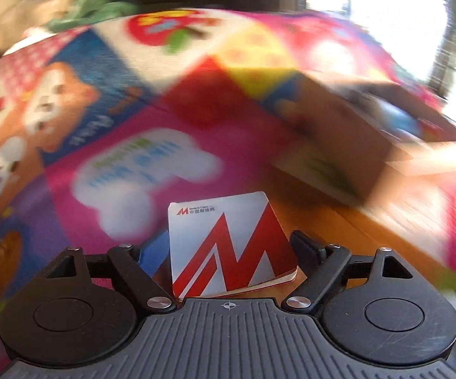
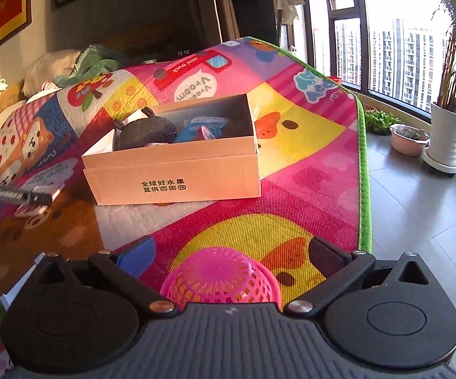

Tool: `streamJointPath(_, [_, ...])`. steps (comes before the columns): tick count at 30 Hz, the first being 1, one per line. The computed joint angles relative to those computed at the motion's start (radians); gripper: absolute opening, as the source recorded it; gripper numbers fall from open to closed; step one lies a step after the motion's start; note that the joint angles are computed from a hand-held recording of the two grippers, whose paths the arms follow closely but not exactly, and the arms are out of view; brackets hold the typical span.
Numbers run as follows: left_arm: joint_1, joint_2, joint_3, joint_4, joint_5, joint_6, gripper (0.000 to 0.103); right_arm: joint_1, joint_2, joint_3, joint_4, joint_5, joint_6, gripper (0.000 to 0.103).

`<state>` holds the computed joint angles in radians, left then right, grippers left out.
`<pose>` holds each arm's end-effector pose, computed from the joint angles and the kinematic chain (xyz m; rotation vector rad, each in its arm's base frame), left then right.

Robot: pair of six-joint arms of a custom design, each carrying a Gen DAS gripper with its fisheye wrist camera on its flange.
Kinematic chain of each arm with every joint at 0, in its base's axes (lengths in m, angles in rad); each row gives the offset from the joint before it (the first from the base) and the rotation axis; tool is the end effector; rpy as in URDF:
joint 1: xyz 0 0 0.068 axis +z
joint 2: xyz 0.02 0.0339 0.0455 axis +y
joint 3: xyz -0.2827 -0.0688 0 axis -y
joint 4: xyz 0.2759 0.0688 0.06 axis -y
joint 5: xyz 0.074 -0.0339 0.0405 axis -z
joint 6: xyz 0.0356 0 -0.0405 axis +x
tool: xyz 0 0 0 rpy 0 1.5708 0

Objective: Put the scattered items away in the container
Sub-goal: 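Grasp the red-and-white card box with the left gripper while the right gripper grasps the pink strainer, then set the card box on the mat and open the left gripper while the right gripper holds the strainer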

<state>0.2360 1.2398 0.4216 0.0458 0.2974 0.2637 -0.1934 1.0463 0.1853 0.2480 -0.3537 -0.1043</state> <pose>0.2337 0.0455 0.1451 0.1771 2.2963 -0.0939 0.1904 -0.0247 0.1262 -0.1030 2.1460 0.2134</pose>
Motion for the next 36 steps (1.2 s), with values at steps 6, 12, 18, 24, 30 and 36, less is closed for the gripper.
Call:
streamJointPath(6, [0.066, -0.3, -0.111, -0.254, 0.159, 0.084, 0.093, 0.016, -0.021, 0.001, -0.034, 0.013, -0.012, 0.103])
streamJointPath(12, [0.066, -0.613, -0.199, -0.387, 0.175, 0.014, 0.097, 0.085, -0.104, -0.017, -0.085, 0.032, -0.028, 0.103])
streamJointPath(18, [0.042, -0.719, -0.156, -0.583, 0.308, 0.097, 0.098, 0.092, -0.102, -0.005, -0.123, 0.086, -0.04, 0.103])
streamJointPath(24, [-0.074, -0.798, -0.175, -0.646, 0.272, 0.155, 0.1, 0.047, -0.026, -0.007, -0.097, 0.082, -0.015, 0.103])
streamJointPath(30, [0.001, -0.701, -0.209, -0.532, 0.13, 0.184, 0.1, 0.048, -0.009, -0.008, -0.08, 0.083, -0.007, 0.103])
streamJointPath(36, [-0.013, -0.543, -0.254, -0.226, -0.049, 0.281, 0.103, 0.07, -0.008, -0.006, -0.082, 0.109, -0.009, 0.103])
